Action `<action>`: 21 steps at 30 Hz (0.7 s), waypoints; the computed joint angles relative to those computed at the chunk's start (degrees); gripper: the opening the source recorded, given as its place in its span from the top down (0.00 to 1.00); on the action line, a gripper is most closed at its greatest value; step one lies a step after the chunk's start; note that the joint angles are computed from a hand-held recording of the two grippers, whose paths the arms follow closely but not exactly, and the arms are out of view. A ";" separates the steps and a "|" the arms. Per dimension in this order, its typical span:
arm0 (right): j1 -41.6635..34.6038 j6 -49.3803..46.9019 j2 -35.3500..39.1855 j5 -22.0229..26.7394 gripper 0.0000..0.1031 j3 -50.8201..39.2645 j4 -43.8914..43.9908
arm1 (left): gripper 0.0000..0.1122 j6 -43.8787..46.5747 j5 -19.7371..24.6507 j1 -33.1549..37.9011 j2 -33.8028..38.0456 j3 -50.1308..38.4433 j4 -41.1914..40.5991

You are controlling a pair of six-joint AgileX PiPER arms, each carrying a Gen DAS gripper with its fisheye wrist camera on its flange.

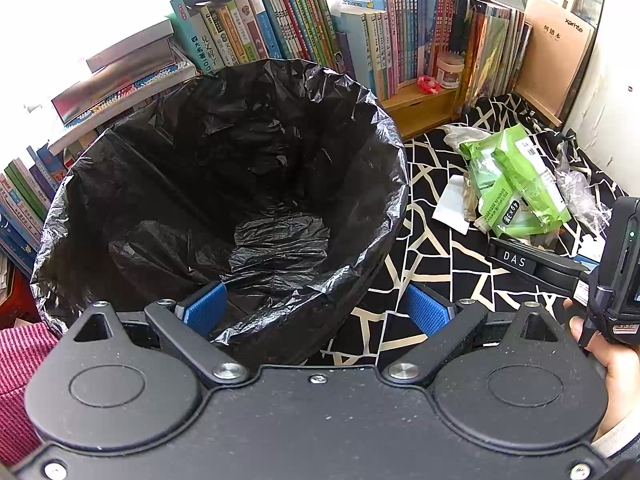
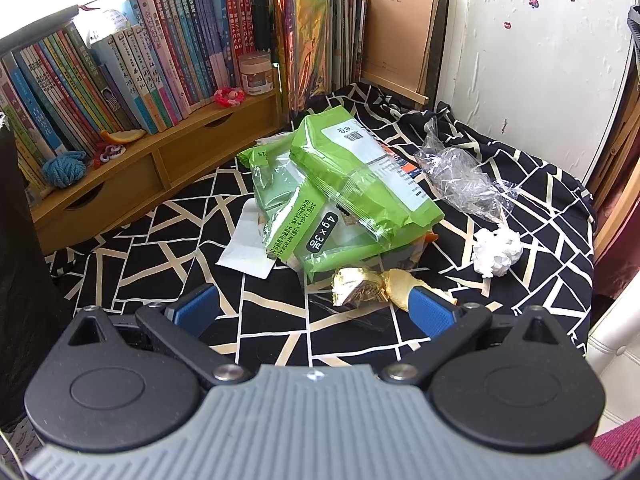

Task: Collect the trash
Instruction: 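Move the right tool toward the green snack bags on the table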

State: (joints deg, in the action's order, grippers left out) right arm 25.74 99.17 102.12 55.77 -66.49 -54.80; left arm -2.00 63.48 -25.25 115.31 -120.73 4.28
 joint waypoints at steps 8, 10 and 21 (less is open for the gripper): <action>-1.44 4.33 3.87 0.33 0.00 0.73 -2.48 | 0.15 -0.52 -2.52 -0.63 -0.98 3.07 1.72; -2.04 5.78 5.99 0.06 0.00 0.93 -3.36 | 0.15 -0.28 -3.90 -0.65 -1.84 4.81 1.73; -4.35 1.67 14.81 -6.31 0.00 0.77 -0.34 | 0.24 5.30 -18.75 -0.14 -9.89 20.70 0.79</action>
State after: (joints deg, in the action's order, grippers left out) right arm 21.38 100.84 116.93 49.46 -65.71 -55.14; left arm 3.30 44.73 -25.39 105.42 -100.03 5.07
